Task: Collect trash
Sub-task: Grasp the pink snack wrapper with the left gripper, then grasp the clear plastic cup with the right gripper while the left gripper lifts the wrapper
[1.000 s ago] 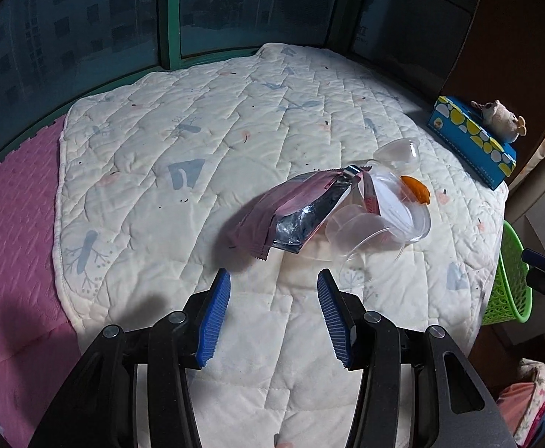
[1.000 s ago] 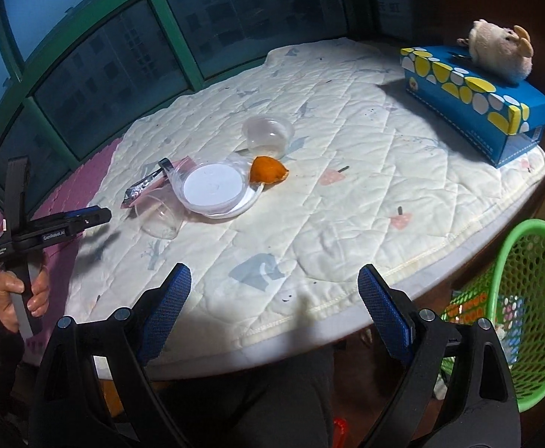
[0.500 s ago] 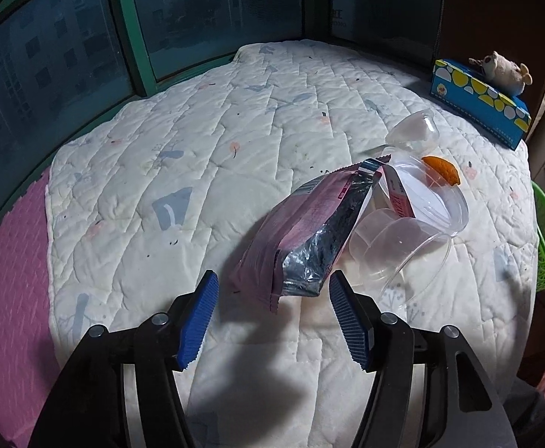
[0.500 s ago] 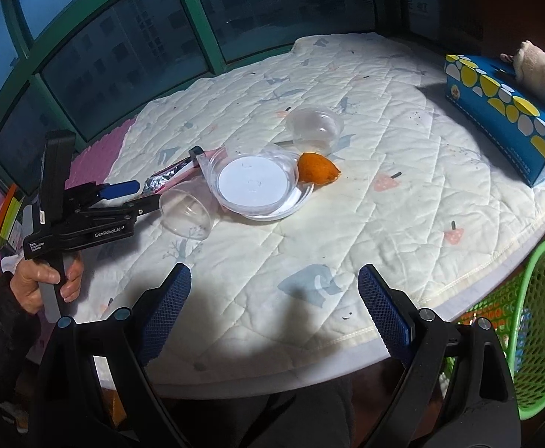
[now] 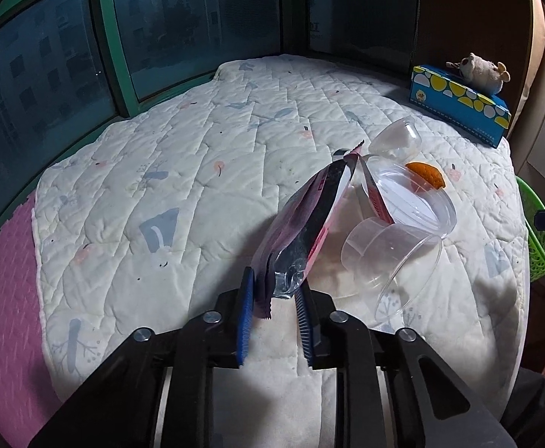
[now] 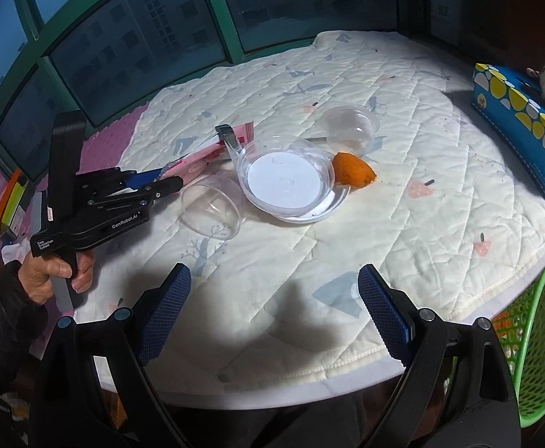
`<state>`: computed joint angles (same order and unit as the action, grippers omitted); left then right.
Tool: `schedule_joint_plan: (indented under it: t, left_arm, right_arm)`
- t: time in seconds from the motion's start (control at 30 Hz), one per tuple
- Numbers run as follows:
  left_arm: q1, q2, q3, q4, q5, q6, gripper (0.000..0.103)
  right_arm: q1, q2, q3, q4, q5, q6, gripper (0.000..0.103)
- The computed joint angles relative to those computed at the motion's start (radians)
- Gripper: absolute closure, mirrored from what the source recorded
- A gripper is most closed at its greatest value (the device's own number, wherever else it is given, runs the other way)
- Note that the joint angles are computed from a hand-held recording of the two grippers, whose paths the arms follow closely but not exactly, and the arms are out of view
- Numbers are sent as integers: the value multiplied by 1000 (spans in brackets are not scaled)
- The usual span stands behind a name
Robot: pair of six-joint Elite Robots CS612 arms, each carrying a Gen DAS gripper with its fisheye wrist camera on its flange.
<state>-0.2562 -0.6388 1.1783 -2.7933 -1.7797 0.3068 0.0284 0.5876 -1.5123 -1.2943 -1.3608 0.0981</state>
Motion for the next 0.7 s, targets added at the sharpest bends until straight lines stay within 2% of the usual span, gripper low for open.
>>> schedule_joint_plan:
  t: [0.17,0.37,0.7]
  left_arm:
    - [13,-4,-1,11,-30,-69,95]
    - [20,-21,24,-10,-9,-112,96]
    - [41,-51,61,-33,-31,-198,96]
  right_arm:
    - [10,-15,37,-25,21,-15,13]
    - [27,-34,100,-71,55,-12,13]
    - [51,-57,199,-148,30,57,13]
